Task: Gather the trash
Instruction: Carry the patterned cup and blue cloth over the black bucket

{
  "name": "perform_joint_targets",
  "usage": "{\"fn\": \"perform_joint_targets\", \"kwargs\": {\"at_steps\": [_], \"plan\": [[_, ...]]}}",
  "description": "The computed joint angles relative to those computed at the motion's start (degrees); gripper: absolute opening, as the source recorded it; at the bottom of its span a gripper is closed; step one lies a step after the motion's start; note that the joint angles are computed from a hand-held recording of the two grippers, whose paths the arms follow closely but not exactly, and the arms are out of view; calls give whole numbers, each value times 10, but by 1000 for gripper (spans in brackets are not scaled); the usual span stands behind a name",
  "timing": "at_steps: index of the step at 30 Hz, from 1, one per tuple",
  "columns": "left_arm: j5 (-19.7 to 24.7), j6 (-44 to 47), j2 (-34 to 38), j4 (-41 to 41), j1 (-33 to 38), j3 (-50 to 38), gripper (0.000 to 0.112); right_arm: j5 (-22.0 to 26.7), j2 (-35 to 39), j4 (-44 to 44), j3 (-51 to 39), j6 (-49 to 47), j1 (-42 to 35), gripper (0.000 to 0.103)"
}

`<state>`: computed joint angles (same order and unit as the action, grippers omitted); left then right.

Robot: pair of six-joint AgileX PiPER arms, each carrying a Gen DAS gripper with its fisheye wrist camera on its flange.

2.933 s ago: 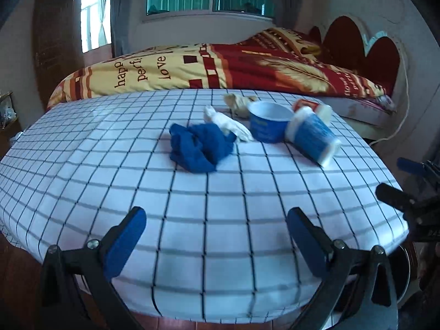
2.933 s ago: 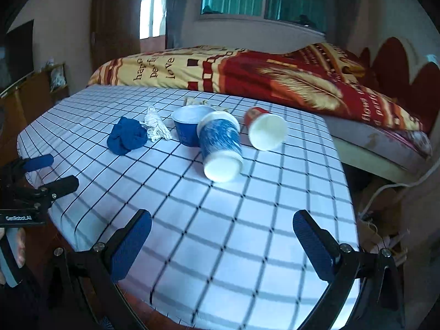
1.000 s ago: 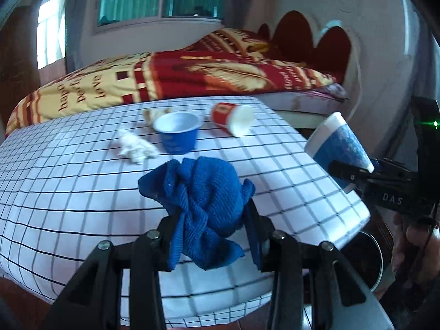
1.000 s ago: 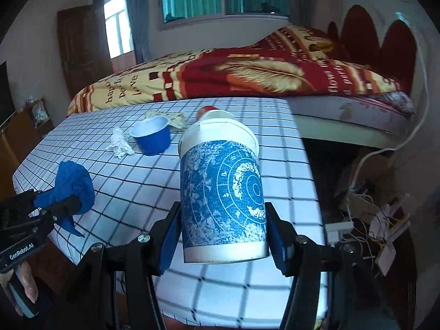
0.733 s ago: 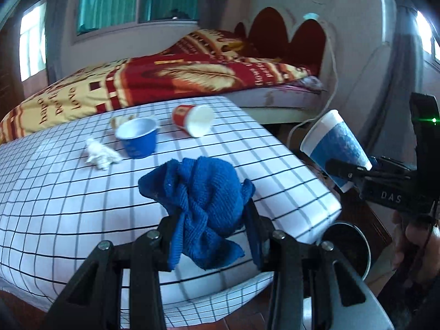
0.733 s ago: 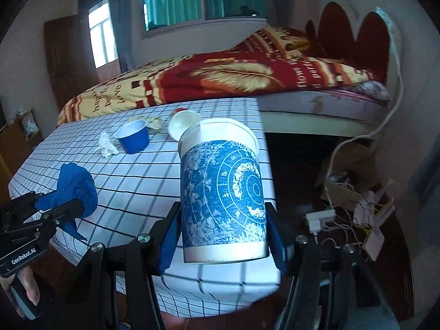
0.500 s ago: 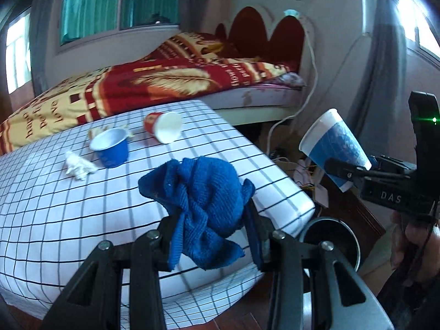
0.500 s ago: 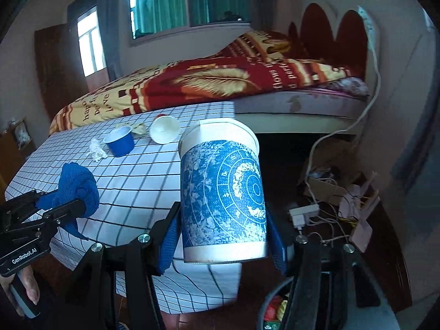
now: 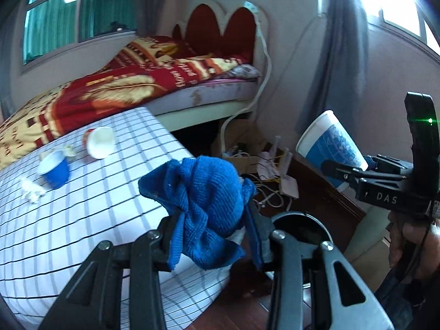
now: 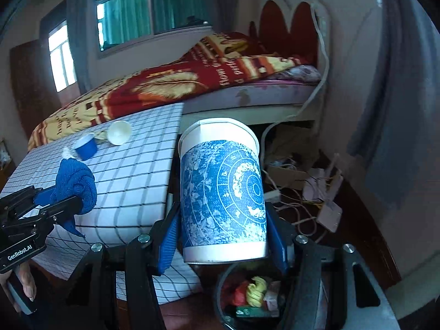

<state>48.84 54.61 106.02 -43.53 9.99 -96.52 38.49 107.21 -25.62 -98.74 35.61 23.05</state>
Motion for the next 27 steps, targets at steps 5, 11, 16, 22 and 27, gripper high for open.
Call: {"fn": "perform_joint_targets", "kwargs": {"at_steps": [5, 11, 16, 22, 27], "plan": [[2, 10, -3, -7, -38, 18, 41, -22, -57, -25, 94, 34, -29, 59], [1, 28, -7, -13, -76, 44, 41, -45, -109, -42, 186, 54, -60, 59], [5, 34, 0, -11, -100, 57, 41, -64, -136, -41, 241, 56, -81, 59], [-2, 32, 19, 8, -134, 70, 41, -94, -151, -25, 299, 46, -104, 59], [-6, 28, 32, 21, -148, 76, 41, -120, -142, -1, 335, 12, -120, 59]]}}
